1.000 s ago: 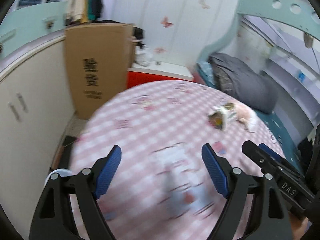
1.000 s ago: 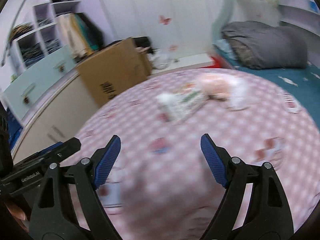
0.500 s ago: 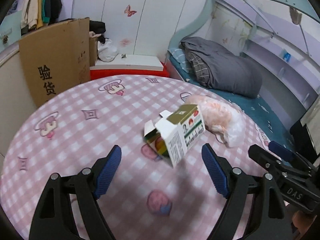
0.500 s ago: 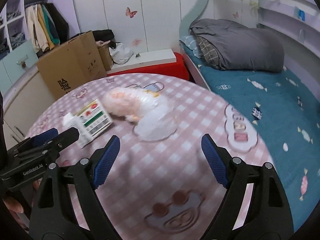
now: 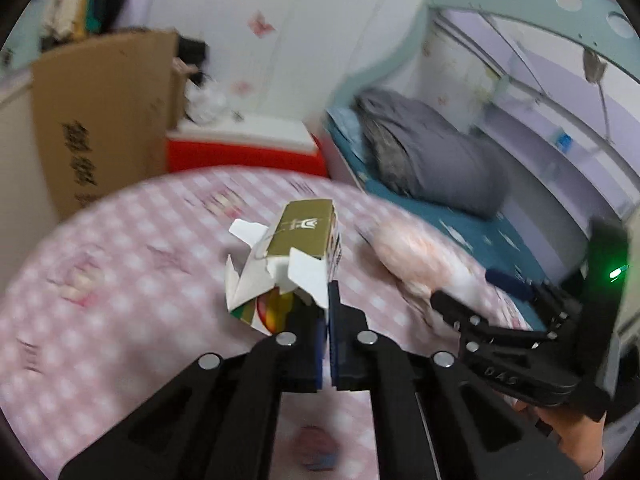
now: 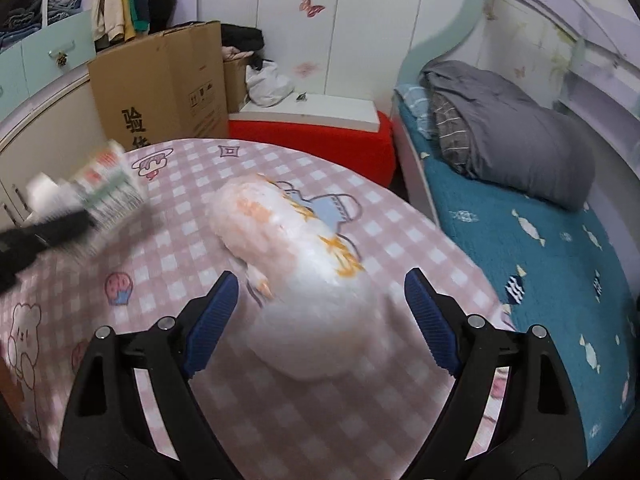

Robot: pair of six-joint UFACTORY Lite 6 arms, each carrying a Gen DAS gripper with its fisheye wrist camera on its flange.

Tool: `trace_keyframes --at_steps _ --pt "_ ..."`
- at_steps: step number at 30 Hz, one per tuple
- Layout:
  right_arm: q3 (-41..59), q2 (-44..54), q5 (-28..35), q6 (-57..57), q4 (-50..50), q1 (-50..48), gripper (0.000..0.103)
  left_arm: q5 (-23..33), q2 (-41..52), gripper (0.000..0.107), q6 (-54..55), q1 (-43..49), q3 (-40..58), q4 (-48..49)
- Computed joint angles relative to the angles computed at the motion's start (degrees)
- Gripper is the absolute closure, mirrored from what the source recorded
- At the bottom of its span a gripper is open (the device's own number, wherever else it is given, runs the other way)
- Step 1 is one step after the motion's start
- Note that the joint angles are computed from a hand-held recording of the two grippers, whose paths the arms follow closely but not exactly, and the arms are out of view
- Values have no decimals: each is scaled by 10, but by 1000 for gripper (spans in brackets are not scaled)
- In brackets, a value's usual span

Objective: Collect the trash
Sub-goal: 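Grasp the white-green milk carton with the left gripper while the right gripper grasps the wrapped bread, then carry the carton and bread to the wastebasket and open the left gripper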

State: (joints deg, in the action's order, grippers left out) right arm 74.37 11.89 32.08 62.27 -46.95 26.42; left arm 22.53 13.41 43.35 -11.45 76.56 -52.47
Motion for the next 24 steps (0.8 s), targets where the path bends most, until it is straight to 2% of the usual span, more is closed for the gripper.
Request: trace_keyframes --at_steps 3,4,5,8,12,16,20,24 --pt "28 21 -25 -47 67 -19 19 -19 -26 105 -92 15 -3 110" --pt "31 24 -41 -81 117 -30 24 -17 -30 105 -112 23 -2 134" --pt "37 31 -39 -101 147 -31 53 -7 -33 105 -108 39 -1 134" --pt "38 25 -17 -61 120 -9 61 13 -42 105 -114 76 0 156" --pt "46 1 4 1 83 49 61 53 -82 105 -39 143 -30 111" --pt "95 3 33 46 60 129 61 107 -136 105 52 228 -67 54" --pt "216 62 100 74 34 226 61 154 -194 105 123 313 -102 15" --pt "373 156 159 81 33 310 61 230 -239 104 210 433 -120 -26"
